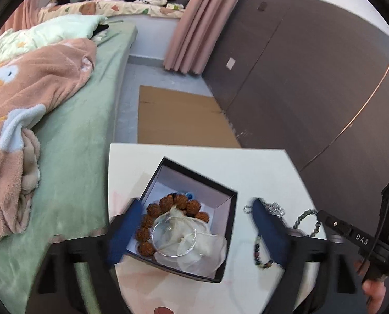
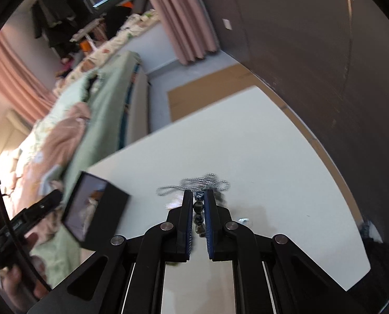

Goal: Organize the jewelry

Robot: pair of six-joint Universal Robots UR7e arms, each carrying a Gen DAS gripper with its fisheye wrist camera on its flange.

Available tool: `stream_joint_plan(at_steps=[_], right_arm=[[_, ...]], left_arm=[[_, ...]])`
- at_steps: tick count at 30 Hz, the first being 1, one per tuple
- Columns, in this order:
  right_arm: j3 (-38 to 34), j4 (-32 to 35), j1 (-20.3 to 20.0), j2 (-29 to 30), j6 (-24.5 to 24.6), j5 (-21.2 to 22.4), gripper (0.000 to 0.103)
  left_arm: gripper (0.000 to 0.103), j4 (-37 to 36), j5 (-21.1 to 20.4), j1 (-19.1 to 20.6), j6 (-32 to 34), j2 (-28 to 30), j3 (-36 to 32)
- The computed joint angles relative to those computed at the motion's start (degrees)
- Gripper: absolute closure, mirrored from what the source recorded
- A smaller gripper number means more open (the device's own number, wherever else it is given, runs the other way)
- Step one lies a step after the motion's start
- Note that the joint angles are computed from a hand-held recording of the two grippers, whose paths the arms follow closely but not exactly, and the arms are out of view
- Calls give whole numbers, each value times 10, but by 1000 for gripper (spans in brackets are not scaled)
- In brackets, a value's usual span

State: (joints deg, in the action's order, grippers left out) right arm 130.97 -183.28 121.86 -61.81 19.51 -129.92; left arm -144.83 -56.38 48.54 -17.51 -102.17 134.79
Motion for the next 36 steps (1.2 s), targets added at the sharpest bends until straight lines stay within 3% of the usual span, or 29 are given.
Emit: stream_joint_plan(at_steps=[15, 24, 26, 27, 28, 36], right_arm=[[-125, 64, 54, 56, -57, 81, 93], [-190, 102, 48, 114, -63, 171, 93], [-195, 133, 44, 118, -53, 157, 74], [-190, 133, 41, 117, -47, 150, 51], [-180, 121, 39, 113, -43, 144, 40], [-111, 85, 14, 36, -21, 118, 39]], left_arm=[[13, 37, 37, 5, -34, -48, -18], [13, 52, 57, 9, -44, -69, -25], [13, 54, 58, 12, -47, -68, -26], [13, 55, 59, 14, -47, -67, -26], [12, 58, 59, 14, -48, -67, -26], [12, 54, 60, -6, -43, -52, -22]])
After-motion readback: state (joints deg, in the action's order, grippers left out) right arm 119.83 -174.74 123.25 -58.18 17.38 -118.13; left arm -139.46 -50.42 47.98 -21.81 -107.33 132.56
